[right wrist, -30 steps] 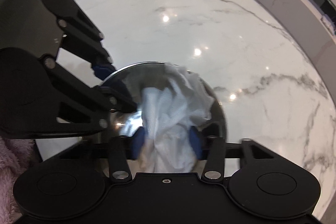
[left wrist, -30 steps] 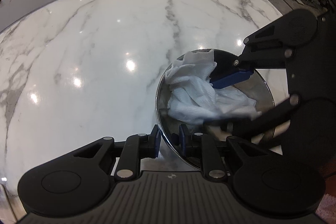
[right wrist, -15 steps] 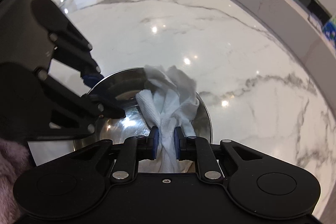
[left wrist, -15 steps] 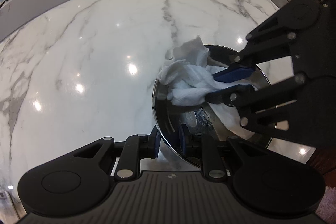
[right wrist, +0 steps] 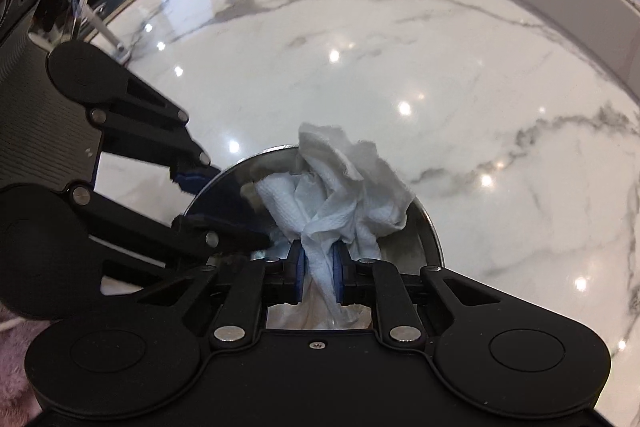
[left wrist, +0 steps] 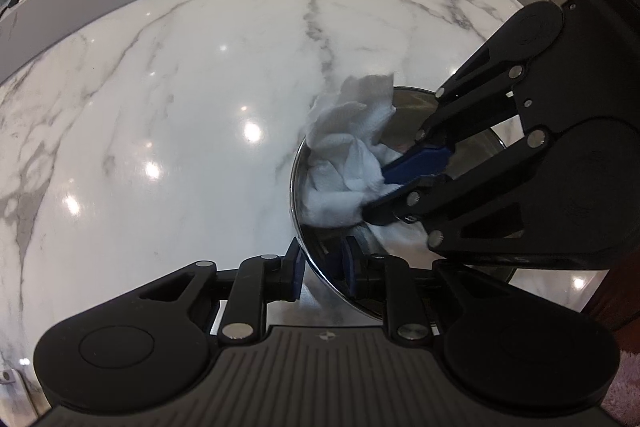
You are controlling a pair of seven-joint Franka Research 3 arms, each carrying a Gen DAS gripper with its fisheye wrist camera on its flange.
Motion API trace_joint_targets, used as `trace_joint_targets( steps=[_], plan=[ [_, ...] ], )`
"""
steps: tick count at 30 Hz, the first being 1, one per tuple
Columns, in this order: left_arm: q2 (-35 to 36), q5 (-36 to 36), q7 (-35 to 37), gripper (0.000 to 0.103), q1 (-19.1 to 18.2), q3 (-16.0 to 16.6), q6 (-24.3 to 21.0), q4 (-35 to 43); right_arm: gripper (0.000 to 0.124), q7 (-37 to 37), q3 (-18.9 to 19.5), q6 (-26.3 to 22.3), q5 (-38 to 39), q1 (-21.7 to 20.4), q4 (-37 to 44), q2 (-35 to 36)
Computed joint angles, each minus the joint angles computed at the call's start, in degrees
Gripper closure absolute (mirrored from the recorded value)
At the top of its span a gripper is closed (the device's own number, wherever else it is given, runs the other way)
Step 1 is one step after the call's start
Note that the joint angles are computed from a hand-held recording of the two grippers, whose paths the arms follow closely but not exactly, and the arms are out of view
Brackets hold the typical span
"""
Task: Clean bowl
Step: 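Rub the white cloth around the bowl's inner wall with the right tool while the left tool holds the rim, then lift the cloth out of the bowl with the right tool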
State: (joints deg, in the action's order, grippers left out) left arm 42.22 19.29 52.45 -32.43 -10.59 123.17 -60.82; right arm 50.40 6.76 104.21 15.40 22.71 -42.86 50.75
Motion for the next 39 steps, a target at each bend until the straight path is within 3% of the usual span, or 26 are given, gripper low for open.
trace_joint_targets(
  steps=[3,7,14,18,26,39],
  plan=[
    [0.11,-0.02,-0.42,0.087,-0.04,0.10,0.01,0.21,0.111,-0.85,-0.72,-2.69,-1.79,0.61,1.46,0.27],
    [0.23,0.13,-0.50,0.088,-0.12,0.17,-0.07,0.49,0.111,-2.38,-1.95,-2.66,-4.83,2.11,-1.61,-2.05],
    [0.14,0.79,1.24,0.086,-0.24,0.15,0.06,0.22,0.112,-0.99,-3.08,8.62,-8.68,3.47,-13.51,-8.48],
    [-1.16,-0.60,1.49,0.083,0.96,-0.64,2.40,-2.39,0.112,0.15,-1.85,11.50,-6.51,2.11,-15.85,-9.00],
    [-0.51,-0.13,1.93,0.081,0.23,-0.30,0.91,-1.03,0.111,0.98,0.60,14.98,-0.31,-0.01,-17.21,-8.39],
    [-0.27,0.12,-0.62,0.084,-0.21,0.22,-0.88,-0.07,0.113,1.08,-1.95,24.29,-7.05,3.32,-23.08,-11.50]
  ],
)
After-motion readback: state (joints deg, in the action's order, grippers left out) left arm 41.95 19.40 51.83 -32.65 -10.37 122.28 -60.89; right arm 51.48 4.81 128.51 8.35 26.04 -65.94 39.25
